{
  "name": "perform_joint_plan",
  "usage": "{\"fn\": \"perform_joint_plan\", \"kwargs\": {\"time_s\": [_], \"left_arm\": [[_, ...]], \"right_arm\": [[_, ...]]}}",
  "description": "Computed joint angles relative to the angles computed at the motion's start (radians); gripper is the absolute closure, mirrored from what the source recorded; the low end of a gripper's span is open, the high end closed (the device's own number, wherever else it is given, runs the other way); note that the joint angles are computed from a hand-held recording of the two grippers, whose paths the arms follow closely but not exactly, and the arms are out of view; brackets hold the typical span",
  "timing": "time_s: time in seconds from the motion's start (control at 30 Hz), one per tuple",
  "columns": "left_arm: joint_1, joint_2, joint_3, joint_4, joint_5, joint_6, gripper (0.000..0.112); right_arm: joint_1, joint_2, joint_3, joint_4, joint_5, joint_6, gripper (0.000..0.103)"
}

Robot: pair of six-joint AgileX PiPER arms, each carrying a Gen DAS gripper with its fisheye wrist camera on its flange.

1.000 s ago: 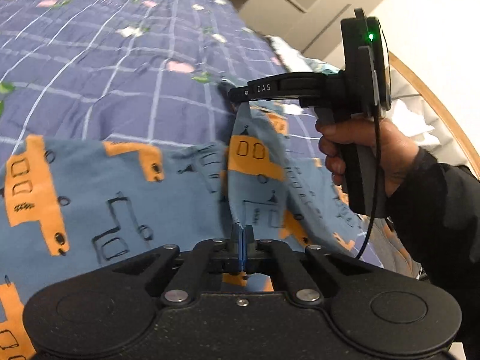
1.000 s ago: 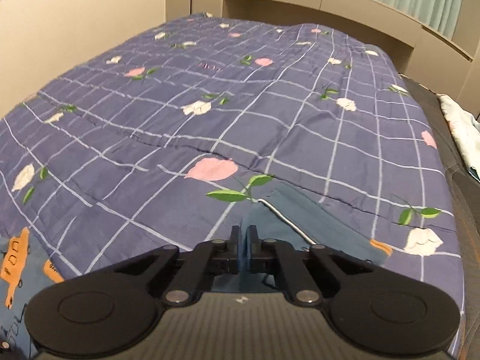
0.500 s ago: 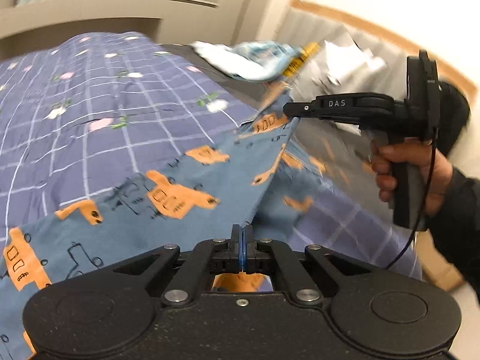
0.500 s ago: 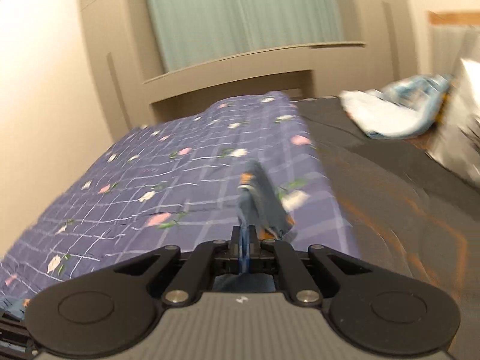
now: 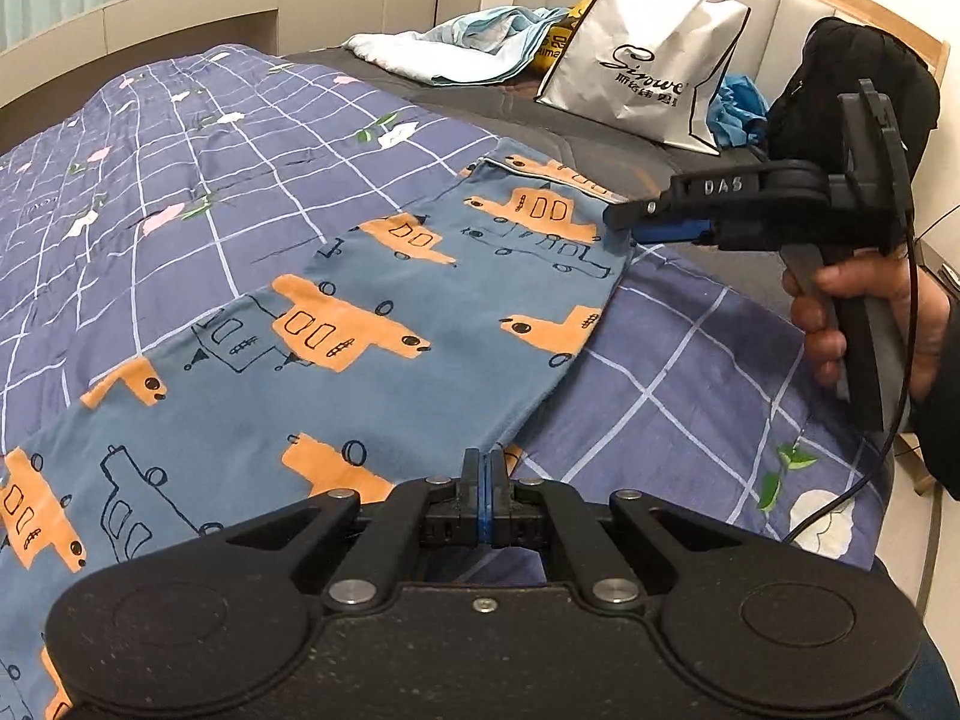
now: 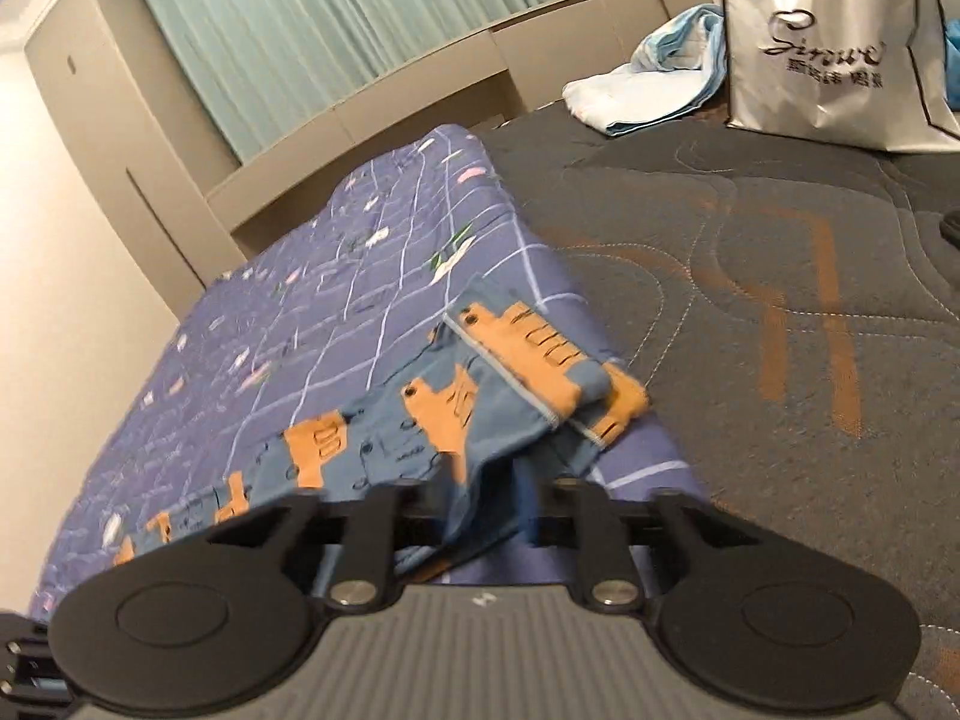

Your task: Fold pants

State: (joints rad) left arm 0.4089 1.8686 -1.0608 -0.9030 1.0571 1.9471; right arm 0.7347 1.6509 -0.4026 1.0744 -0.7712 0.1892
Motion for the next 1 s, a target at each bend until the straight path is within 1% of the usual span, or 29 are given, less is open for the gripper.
{"fn": "perform_joint_plan", "kwargs": {"time_s": [0.1, 0.17, 0.23, 0.27, 0.43, 0.47, 0.53, 0.57, 0.6, 0.63, 0.67, 0.7, 0.73, 0.77, 0.8, 0.83, 0.87, 0.9, 0.93, 0.97, 1.0], "left_arm": [[-0.009, -0.006, 0.010, -0.003, -0.016, -0.003, 0.112], [-0.011, -0.010, 0.016, -0.005, -0.023, -0.002, 0.112], [-0.010, -0.012, 0.020, -0.009, -0.024, -0.006, 0.112], [-0.007, -0.013, 0.020, -0.011, -0.021, -0.009, 0.112], [-0.002, -0.019, 0.030, -0.024, -0.014, -0.004, 0.112], [-0.006, -0.015, 0.033, -0.025, -0.022, -0.003, 0.112], [-0.016, -0.004, 0.037, -0.021, -0.040, -0.005, 0.112], [-0.016, 0.003, 0.035, -0.022, -0.041, -0.013, 0.112], [-0.011, 0.012, 0.024, -0.016, -0.023, -0.029, 0.109], [-0.001, 0.020, 0.014, -0.014, 0.000, -0.043, 0.105], [0.008, 0.020, 0.010, -0.014, 0.014, -0.054, 0.096], [0.018, 0.020, 0.006, -0.015, 0.027, -0.067, 0.092], [0.032, 0.021, -0.004, -0.013, 0.045, -0.082, 0.090], [0.049, 0.021, -0.012, -0.016, 0.057, -0.093, 0.084], [0.067, 0.018, -0.017, -0.023, 0.063, -0.099, 0.074], [0.090, 0.014, -0.022, -0.033, 0.065, -0.103, 0.069], [0.122, 0.012, -0.031, -0.045, 0.068, -0.109, 0.058], [0.150, 0.009, -0.043, -0.056, 0.073, -0.121, 0.050], [0.179, 0.009, -0.056, -0.065, 0.080, -0.131, 0.046], [0.218, 0.013, -0.075, -0.076, 0.085, -0.141, 0.036], [0.248, 0.016, -0.090, -0.088, 0.079, -0.147, 0.022]], "right_arm": [[-0.049, 0.011, 0.006, -0.056, 0.008, 0.055, 0.060], [-0.089, 0.013, 0.000, -0.084, 0.033, 0.071, 0.062], [-0.116, 0.018, -0.018, -0.075, 0.056, 0.047, 0.074], [-0.114, 0.023, -0.038, -0.017, 0.059, -0.018, 0.094], [-0.030, 0.009, -0.056, 0.192, -0.021, -0.205, 0.095], [-0.020, 0.008, -0.056, 0.220, -0.023, -0.227, 0.095], [-0.037, 0.014, -0.058, 0.221, 0.018, -0.238, 0.095], [-0.047, 0.018, -0.059, 0.212, 0.035, -0.241, 0.092], [-0.052, 0.020, -0.066, 0.226, 0.045, -0.263, 0.087], [-0.042, 0.019, -0.061, 0.235, 0.036, -0.264, 0.082], [-0.036, 0.017, -0.060, 0.249, 0.026, -0.271, 0.069], [-0.032, 0.014, -0.062, 0.270, 0.017, -0.287, 0.057], [-0.033, 0.012, -0.063, 0.285, 0.011, -0.302, 0.054], [-0.044, 0.012, -0.069, 0.297, 0.018, -0.325, 0.052], [-0.059, 0.008, -0.073, 0.306, 0.033, -0.346, 0.052], [-0.075, 0.009, -0.078, 0.308, 0.049, -0.357, 0.052], [-0.087, 0.012, -0.082, 0.304, 0.066, -0.363, 0.049], [-0.088, 0.016, -0.089, 0.318, 0.072, -0.382, 0.043], [-0.082, 0.020, -0.099, 0.343, 0.069, -0.413, 0.037], [-0.073, 0.025, -0.107, 0.363, 0.060, -0.438, 0.021], [-0.057, 0.032, -0.117, 0.392, 0.043, -0.461, 0.006]]}}
